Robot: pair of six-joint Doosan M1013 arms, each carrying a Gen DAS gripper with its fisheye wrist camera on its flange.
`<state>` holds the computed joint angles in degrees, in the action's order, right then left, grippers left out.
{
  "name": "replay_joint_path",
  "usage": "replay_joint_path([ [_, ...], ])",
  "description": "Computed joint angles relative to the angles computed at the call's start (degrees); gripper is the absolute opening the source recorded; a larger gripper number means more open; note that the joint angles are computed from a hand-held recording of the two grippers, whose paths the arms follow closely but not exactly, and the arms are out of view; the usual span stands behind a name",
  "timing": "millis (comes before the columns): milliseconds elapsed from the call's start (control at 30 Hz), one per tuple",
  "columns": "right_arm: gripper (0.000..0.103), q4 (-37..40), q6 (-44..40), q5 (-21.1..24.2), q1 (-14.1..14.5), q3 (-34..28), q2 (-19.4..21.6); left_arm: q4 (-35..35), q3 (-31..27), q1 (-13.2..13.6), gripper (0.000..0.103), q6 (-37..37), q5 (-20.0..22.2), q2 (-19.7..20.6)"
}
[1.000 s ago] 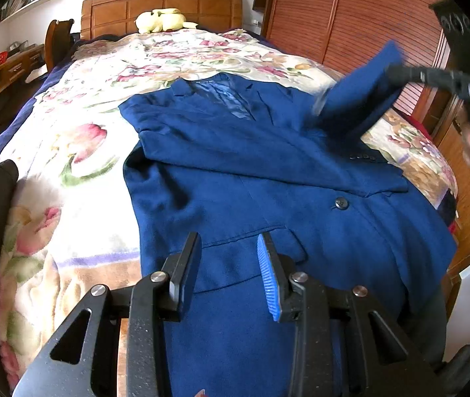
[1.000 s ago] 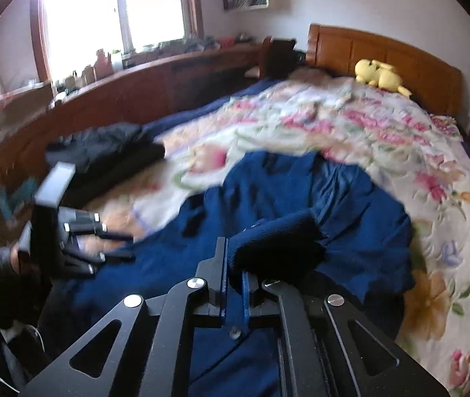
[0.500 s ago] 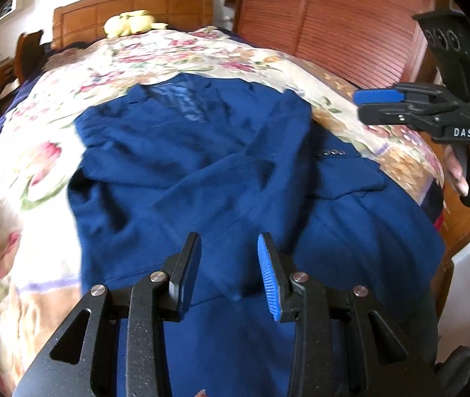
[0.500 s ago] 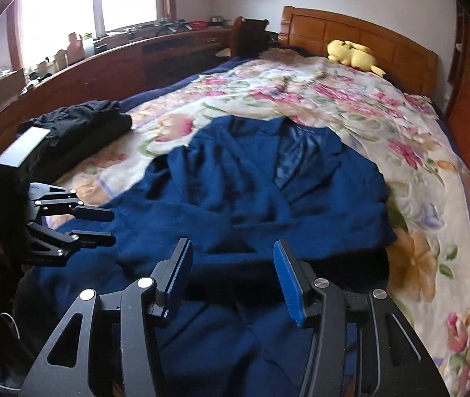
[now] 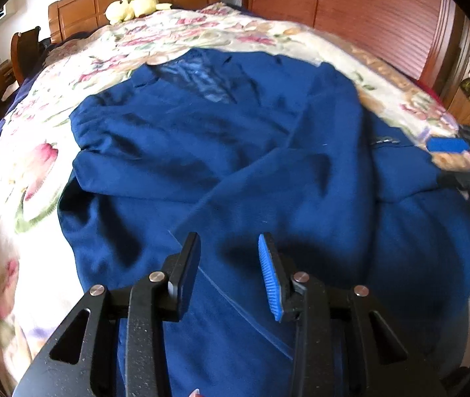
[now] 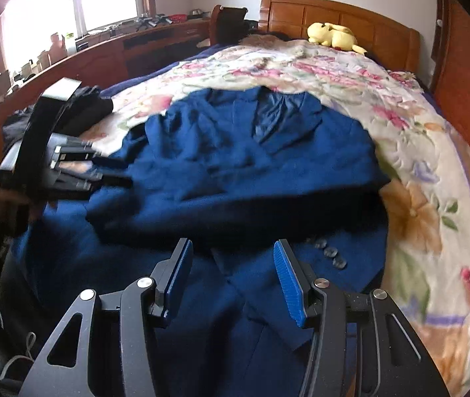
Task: Fold large clothes
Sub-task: 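Lay the sleeve on the jacket body and open the right gripper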
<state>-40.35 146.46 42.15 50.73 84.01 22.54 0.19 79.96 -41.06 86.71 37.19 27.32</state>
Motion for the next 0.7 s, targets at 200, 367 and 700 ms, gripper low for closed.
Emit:
replay_joint_path([
  [200, 0.053, 1.9, -1.0, -0.3, -0.1, -0.5, 2.0, 0.7, -2.7, 0.7, 0.041, -0.4, 3.5, 2.7],
  [367, 0.053, 1.9, -1.9, -0.9, 0.1, -0.7, 2.9, 6.0, -3.7, 0.6, 0.044, -6.2, 4.4, 3.9],
  [700, 0.053, 0.7, 1.4, -3.9, -0.7, 2.0, 1.9, 8.6, -5.2, 1.0, 0.059, -6.9, 4.4, 5.5],
])
